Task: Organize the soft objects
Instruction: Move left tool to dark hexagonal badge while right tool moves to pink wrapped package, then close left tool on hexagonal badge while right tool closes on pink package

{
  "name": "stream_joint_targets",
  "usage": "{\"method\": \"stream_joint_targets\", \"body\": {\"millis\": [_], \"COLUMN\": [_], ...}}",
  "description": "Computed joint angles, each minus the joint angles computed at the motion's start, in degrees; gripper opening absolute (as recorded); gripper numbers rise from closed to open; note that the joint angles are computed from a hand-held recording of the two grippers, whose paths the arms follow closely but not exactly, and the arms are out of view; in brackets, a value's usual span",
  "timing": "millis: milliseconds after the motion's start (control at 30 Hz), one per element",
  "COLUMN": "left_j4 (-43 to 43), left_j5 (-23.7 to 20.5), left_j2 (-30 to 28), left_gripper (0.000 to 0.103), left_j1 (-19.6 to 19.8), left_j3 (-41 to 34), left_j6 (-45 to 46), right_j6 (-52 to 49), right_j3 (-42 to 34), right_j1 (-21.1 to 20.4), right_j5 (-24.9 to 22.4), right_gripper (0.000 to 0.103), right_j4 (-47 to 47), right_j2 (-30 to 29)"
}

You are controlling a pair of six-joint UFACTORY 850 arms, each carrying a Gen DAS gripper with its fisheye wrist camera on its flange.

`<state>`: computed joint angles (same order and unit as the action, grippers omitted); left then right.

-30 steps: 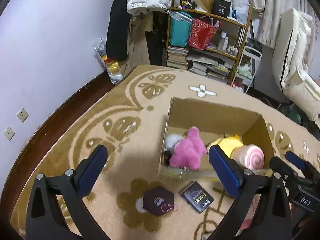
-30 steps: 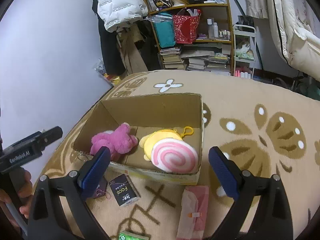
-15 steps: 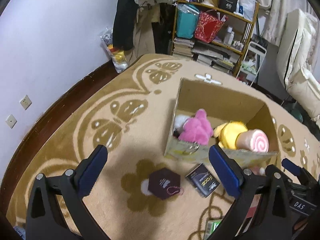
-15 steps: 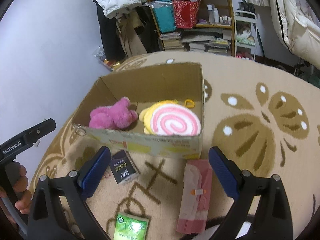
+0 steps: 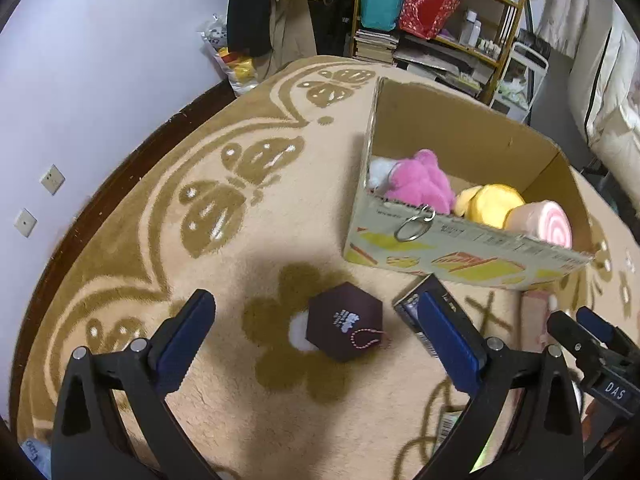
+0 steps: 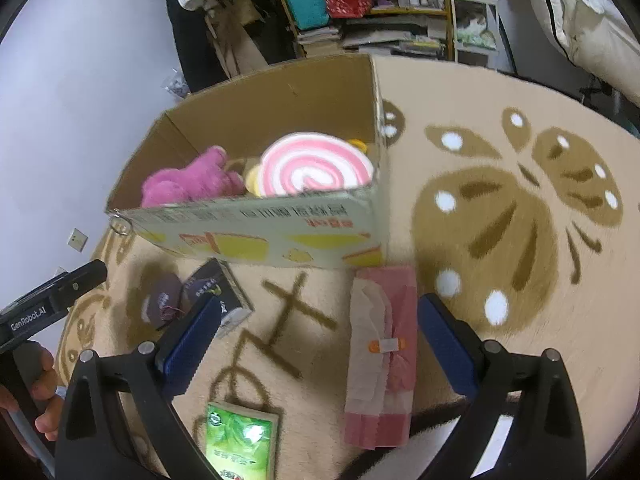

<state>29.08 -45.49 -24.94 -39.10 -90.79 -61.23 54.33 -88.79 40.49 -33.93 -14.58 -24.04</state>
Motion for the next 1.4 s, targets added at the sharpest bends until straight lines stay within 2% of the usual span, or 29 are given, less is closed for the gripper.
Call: {"method": "stream_joint_targets", "body": {"millis": [167, 500, 667, 800, 933, 1033, 1200, 1400], "left_j4": [-3.6, -8.7, -10.5, -10.2, -12.1, -9.7, -8.2, -8.3], "left_j5": [2.9, -0.7, 0.3, -0.2, 1.7, 1.8, 0.5, 0.6], "left_j2": [0.0, -5.4, -6.1, -7.0, -7.5, -8.2, -9.5, -9.8], "left_gripper": [0.100, 0.100, 0.100, 0.100, 0.098, 0.096, 0.096, 0.096], "left_j1": [1.0, 1.1, 1.9, 2.4, 3.1, 2.9, 2.4, 2.8], "left_j3": [1.5, -1.3, -1.1, -1.3, -0.9, -1.2, -2.2, -2.4], "left_j6": [1.7, 9.6, 9.7, 9.3, 10.2, 10.0, 10.5, 10.9], "right_j6": [-2.3, -5.6, -6.3, -6.2, -5.2, -6.0, -8.4, -9.0], "right_j3": [0.0, -0.2, 0.7, 0.7, 1.4, 2.7, 7.2, 7.0], "right_j1": [-0.5, -1.4, -2.2, -2.4, -2.5, -3.0, -5.6, -5.6], "right_j5": [-1.0, -3.2, -3.8, -4.7, -4.8, -3.6, 1.2, 0.2], "right_gripper": [0.103, 0.103, 0.102, 0.084, 0.074, 0.073, 0.073, 0.073], "right_j4": [3.7, 9.7, 12.4, 12.8, 11.9, 13.0, 19.2, 17.7], "right_j2": [-1.1, -3.0, -3.3, -3.9, -3.6, -2.9, -0.4, -0.7]}}
